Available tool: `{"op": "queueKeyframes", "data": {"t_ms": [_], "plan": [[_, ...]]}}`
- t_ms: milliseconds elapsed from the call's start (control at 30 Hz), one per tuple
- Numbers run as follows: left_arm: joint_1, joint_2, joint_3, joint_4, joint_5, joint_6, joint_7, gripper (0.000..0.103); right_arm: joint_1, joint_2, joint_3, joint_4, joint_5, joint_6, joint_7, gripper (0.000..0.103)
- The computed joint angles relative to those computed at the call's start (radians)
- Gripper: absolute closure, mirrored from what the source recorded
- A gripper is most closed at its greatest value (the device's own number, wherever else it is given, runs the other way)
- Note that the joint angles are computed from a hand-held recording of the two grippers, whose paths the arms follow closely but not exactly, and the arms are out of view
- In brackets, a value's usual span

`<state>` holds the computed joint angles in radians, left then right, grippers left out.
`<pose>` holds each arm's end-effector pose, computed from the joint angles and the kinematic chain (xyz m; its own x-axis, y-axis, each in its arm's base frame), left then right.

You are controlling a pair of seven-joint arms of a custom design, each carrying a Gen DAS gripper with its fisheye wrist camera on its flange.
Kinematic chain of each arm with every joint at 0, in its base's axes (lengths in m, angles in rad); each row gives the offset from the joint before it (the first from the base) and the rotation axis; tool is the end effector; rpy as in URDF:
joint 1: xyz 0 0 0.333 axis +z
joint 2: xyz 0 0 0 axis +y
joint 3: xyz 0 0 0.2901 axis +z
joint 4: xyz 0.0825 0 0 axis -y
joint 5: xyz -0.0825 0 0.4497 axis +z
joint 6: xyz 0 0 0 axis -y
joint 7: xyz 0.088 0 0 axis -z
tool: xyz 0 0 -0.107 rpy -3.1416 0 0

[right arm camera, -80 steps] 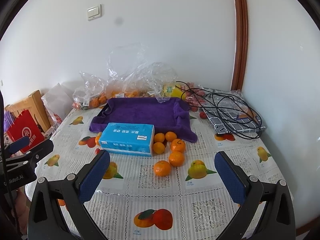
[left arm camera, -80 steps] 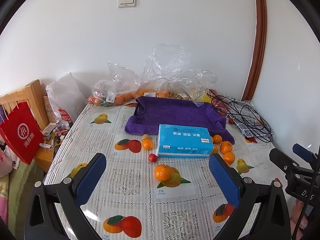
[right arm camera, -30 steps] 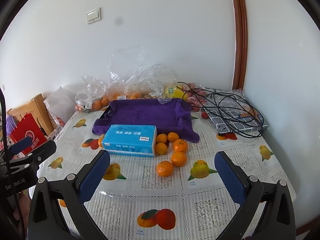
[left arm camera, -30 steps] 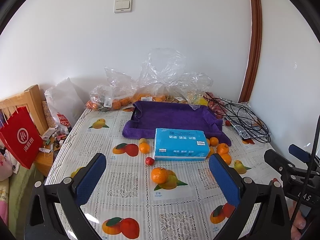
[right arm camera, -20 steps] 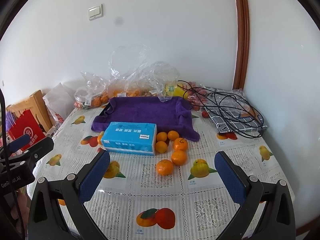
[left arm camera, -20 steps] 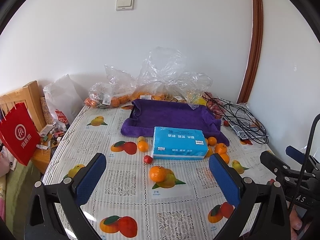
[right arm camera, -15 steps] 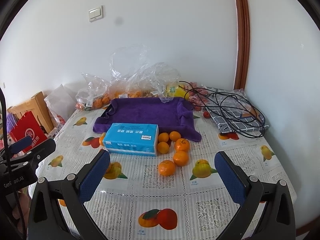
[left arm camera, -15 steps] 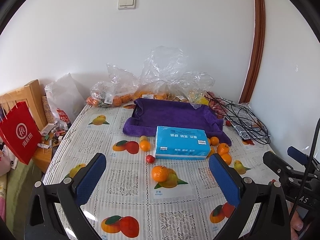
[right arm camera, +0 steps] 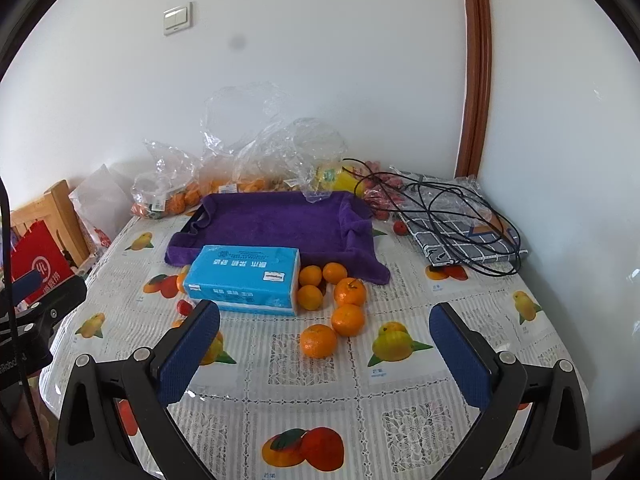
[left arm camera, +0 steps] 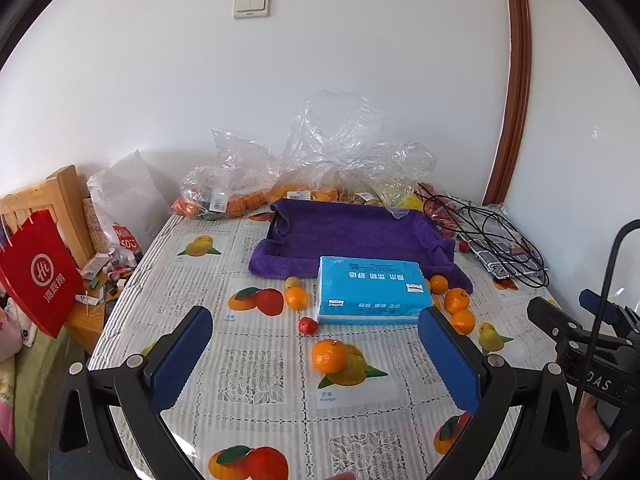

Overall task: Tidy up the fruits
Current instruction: 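Grasp an orange from the cluster with the right tool while the left tool grasps another orange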

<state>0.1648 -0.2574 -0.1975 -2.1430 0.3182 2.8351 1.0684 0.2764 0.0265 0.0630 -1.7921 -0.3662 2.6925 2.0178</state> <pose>0.5967 -0.0441 0.5766 0.1629 -0.9849 0.0591 -0.5516 -0.1406 -0.8222 0.6415 0.2385 0.5872 0.1457 -0.9893 0.0049 -0.6070 -0.0934 -0.7892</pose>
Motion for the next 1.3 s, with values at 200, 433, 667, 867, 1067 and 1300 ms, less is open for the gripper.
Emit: {"op": "queueKeyframes", "data": {"t_ms": [200, 433, 667, 867, 1067, 1300], "plan": [[0.017, 0.061, -0.003, 0.038, 0.068, 0.004, -0.043, 0.000, -0.006, 0.074, 0.005, 0.066, 0.090, -0.013, -0.108, 0.000], [-0.017, 0.157, 0.041, 0.094, 0.084, -0.008, -0.023, 0.000, -0.014, 0.149, -0.010, 0.099, 0.120, 0.002, -0.117, 0.000], [-0.073, 0.264, 0.103, 0.177, -0.038, -0.059, 0.095, 0.000, -0.023, 0.261, -0.003, 0.185, 0.190, -0.082, -0.168, 0.033], [-0.090, 0.310, 0.127, 0.200, -0.155, -0.073, 0.197, 0.000, -0.033, 0.316, 0.014, 0.204, 0.275, -0.097, -0.246, 0.052], [-0.097, 0.343, 0.137, 0.220, -0.262, -0.098, 0.295, 0.000, -0.039, 0.373, 0.027, 0.265, 0.328, -0.124, -0.272, 0.052], [-0.099, 0.383, 0.123, 0.261, -0.388, -0.151, 0.427, 0.003, -0.023, 0.398, 0.022, 0.290, 0.317, -0.143, -0.283, 0.059]]}}
